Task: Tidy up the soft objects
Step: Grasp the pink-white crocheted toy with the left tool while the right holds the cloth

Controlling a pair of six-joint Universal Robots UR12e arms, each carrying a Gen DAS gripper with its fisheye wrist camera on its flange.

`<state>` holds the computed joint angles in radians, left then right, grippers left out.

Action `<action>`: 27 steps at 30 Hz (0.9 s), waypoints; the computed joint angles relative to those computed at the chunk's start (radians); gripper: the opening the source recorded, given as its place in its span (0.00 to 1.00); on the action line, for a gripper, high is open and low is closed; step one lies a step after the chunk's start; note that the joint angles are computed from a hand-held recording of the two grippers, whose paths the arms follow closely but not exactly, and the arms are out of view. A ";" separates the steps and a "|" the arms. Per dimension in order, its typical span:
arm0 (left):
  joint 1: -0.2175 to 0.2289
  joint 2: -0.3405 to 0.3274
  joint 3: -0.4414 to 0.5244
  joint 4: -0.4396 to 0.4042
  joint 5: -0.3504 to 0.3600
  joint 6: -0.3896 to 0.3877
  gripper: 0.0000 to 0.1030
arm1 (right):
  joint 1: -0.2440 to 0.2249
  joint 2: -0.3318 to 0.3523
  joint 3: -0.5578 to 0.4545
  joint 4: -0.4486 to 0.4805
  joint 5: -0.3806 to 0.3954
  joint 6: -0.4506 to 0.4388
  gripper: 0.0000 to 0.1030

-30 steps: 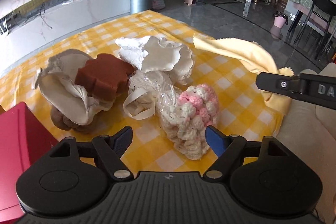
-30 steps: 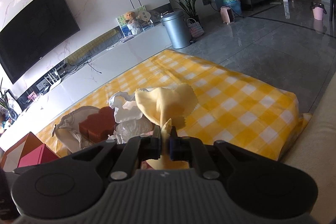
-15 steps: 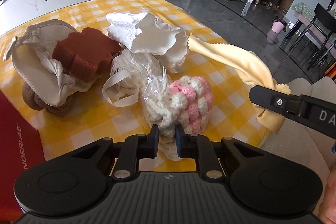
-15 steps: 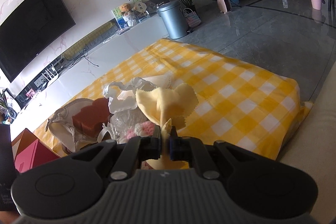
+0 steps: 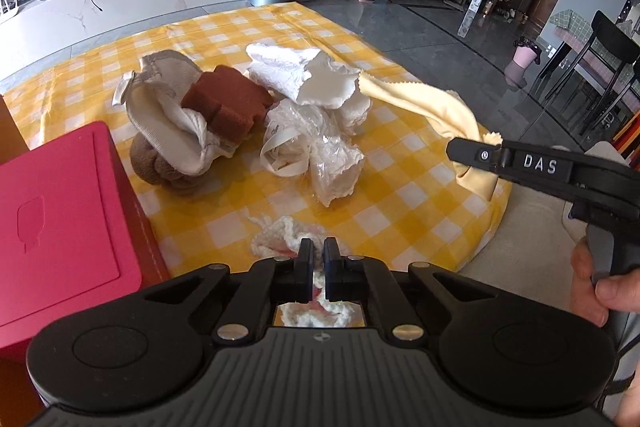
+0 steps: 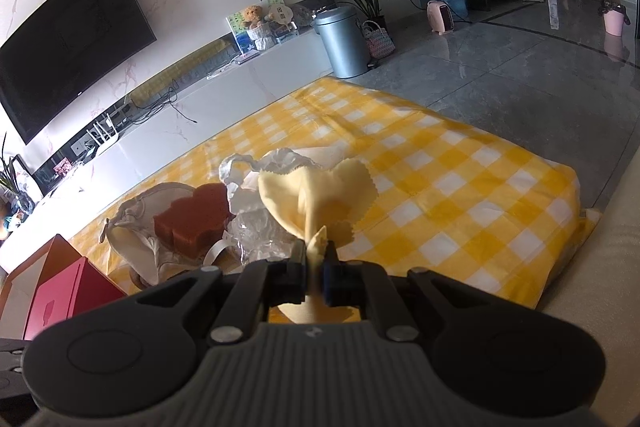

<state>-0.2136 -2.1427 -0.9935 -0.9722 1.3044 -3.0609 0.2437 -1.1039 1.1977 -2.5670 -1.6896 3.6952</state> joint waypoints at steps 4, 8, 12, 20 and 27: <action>-0.004 0.005 -0.024 -0.008 0.067 0.032 0.21 | 0.005 0.009 -0.017 0.019 0.001 -0.017 0.05; 0.001 -0.004 0.017 -0.151 0.042 0.171 0.64 | 0.007 0.013 -0.025 0.033 -0.002 -0.025 0.05; 0.001 0.022 -0.015 -0.105 0.013 0.334 0.78 | 0.006 0.016 -0.031 0.057 -0.001 -0.014 0.06; -0.038 -0.038 0.066 -0.148 0.078 0.666 0.89 | 0.006 0.016 -0.028 0.053 0.008 -0.014 0.06; -0.055 -0.155 0.248 -0.313 0.137 0.581 0.90 | 0.002 0.018 -0.029 0.062 0.021 -0.014 0.06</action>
<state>-0.2689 -2.2976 -0.7457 -1.2855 1.4411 -2.4796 0.2455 -1.0857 1.1691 -2.5052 -1.6686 3.6816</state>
